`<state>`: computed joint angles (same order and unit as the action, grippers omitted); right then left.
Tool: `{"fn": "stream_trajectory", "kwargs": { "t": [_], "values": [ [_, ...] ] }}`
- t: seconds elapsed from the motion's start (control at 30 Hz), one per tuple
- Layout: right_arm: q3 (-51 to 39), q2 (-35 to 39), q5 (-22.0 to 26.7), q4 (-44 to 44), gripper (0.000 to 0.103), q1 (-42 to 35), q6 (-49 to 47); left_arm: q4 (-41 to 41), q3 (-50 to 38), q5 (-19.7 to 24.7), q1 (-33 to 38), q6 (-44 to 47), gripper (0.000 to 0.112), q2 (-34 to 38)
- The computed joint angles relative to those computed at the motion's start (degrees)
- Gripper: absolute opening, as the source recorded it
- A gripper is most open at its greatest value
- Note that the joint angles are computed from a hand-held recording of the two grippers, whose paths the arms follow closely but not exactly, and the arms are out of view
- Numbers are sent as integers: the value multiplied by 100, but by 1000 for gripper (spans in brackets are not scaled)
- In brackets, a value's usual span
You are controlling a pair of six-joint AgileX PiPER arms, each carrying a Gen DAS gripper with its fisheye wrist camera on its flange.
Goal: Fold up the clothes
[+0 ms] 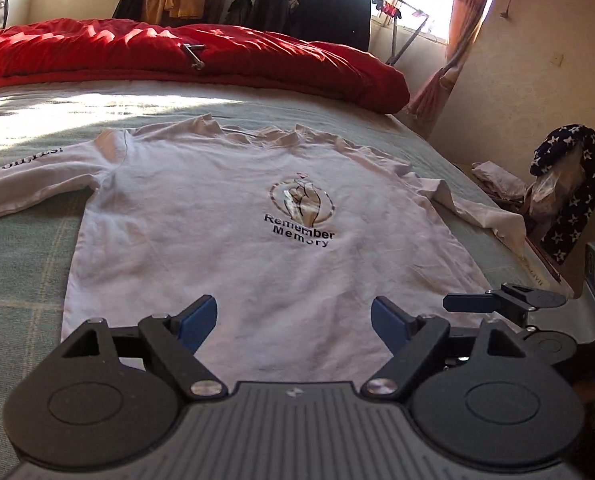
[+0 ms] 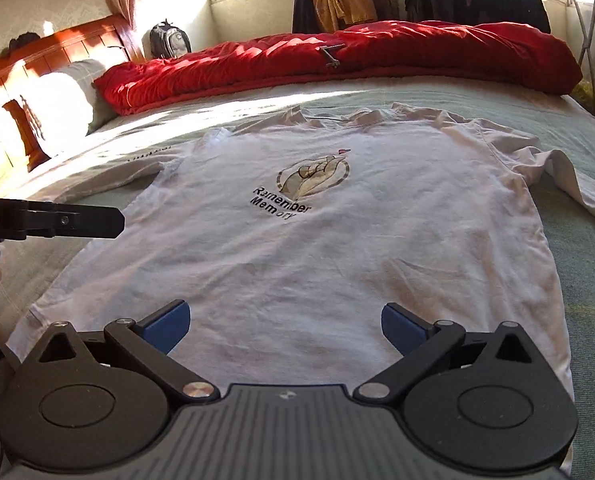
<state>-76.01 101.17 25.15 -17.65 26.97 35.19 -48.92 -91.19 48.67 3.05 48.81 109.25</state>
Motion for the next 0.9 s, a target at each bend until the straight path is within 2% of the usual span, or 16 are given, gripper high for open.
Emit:
{"fn": "stream_trajectory", "kwargs": {
  "t": [0.07,0.23,0.37,0.43,0.53,0.67,0.77,0.83,0.9],
  "values": [
    [-78,217,187,-773,103,222,494,-90,416,-127,-8,100,84,-100],
    [579,88,-387,-2240,103,343,1869,38,1283,-843,31,127,84,-504],
    [759,-198,-299,-1617,103,285,1075,363,1704,-1272,63,-76,84,-813],
    [965,-457,-227,-1368,103,220,852,203,1915,-1358,151,126,84,-916],
    [1646,-1042,-79,-1908,103,130,1521,-98,2120,-1385,289,509,85,-995],
    [2510,-1825,-229,-1598,103,-319,1769,-26,2103,-1383,247,439,88,-993],
    [2603,-2132,-118,-1688,103,-344,2082,221,2105,-1515,106,249,92,-1013],
    [2409,-2109,-307,-1519,103,-402,1947,467,2135,-1641,5,48,92,-1069],
    [2121,-1939,-723,-768,103,-566,1159,655,2138,-1658,-32,-190,92,-1146]
  ]
}}
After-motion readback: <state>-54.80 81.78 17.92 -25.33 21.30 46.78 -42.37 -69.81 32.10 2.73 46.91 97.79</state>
